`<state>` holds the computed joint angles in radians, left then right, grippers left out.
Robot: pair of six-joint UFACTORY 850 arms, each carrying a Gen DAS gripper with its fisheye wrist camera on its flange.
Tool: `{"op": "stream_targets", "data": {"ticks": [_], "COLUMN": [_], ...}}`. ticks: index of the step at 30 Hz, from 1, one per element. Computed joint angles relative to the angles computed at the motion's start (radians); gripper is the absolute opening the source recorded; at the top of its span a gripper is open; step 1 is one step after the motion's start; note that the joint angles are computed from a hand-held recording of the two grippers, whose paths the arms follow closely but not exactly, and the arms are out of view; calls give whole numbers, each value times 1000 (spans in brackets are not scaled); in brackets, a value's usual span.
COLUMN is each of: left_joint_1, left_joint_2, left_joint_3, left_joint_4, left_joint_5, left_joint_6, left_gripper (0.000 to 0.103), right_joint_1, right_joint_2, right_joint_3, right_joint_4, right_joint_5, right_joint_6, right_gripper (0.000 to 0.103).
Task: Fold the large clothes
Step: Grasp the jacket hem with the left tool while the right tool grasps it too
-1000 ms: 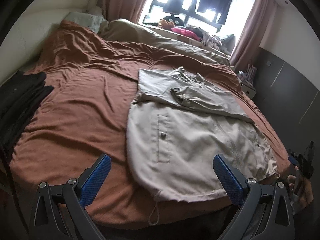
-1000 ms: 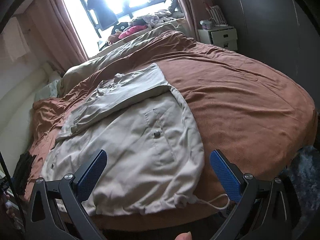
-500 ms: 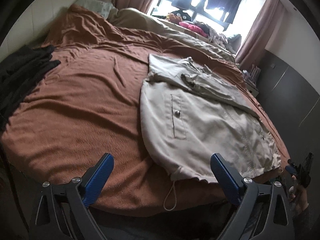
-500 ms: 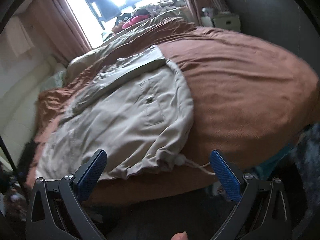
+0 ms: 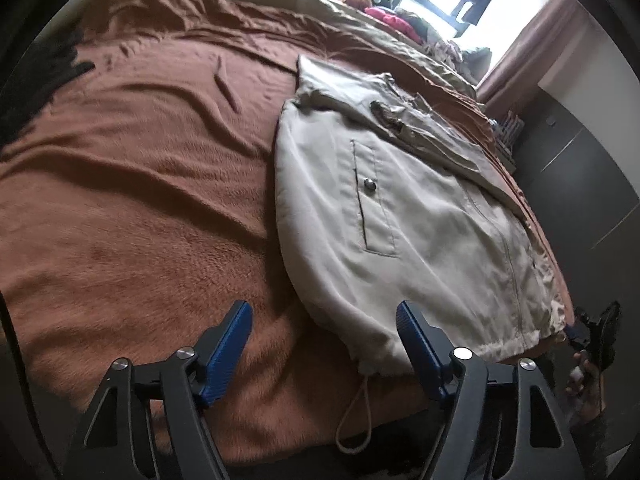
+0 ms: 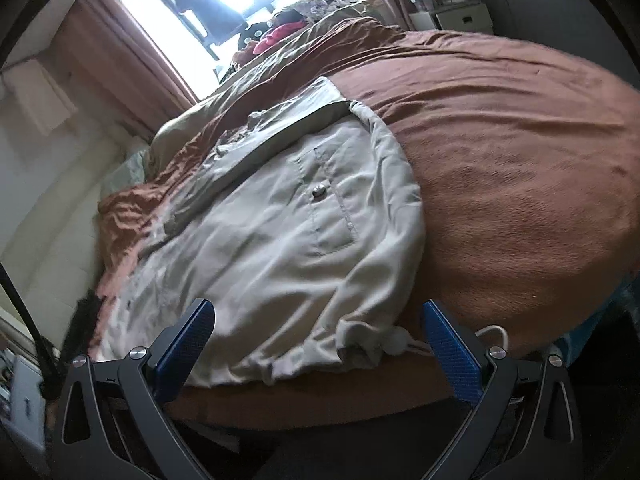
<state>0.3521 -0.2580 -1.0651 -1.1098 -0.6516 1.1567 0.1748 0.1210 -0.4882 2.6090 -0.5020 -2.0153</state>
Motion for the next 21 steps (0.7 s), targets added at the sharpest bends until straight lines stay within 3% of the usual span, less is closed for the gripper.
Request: {"op": "stream_targets", "data": {"ticks": [8,11,13,16,21], "left_joint_1": [-25,-37,-37,-37,-20], "left_joint_2": [-94,-123,-139,-154,-160], "left_joint_3": [-93,-121,-137,-155,-149], "left_joint_4": [34,42,31,26,-11], "left_joint_5": [-43,-38,-42,-42,-100], "left_joint_6": [-84,-108,-108,-110,-98], "left_gripper": [69,66,66,61,52], "right_joint_1": [-57,-75,-98,-128,-163], "right_joint_2": [-54,-60,-66,-82,-164], "right_joint_3": [-24,-28,-28,-27,-51], "right_joint_4": [-80,-86,-100,-99,-201], "right_joint_5": [-61,-65,-76,-95,-226], "right_joint_6": [114,136,168,202,288], "right_gripper": [97,89,78,78,76]}}
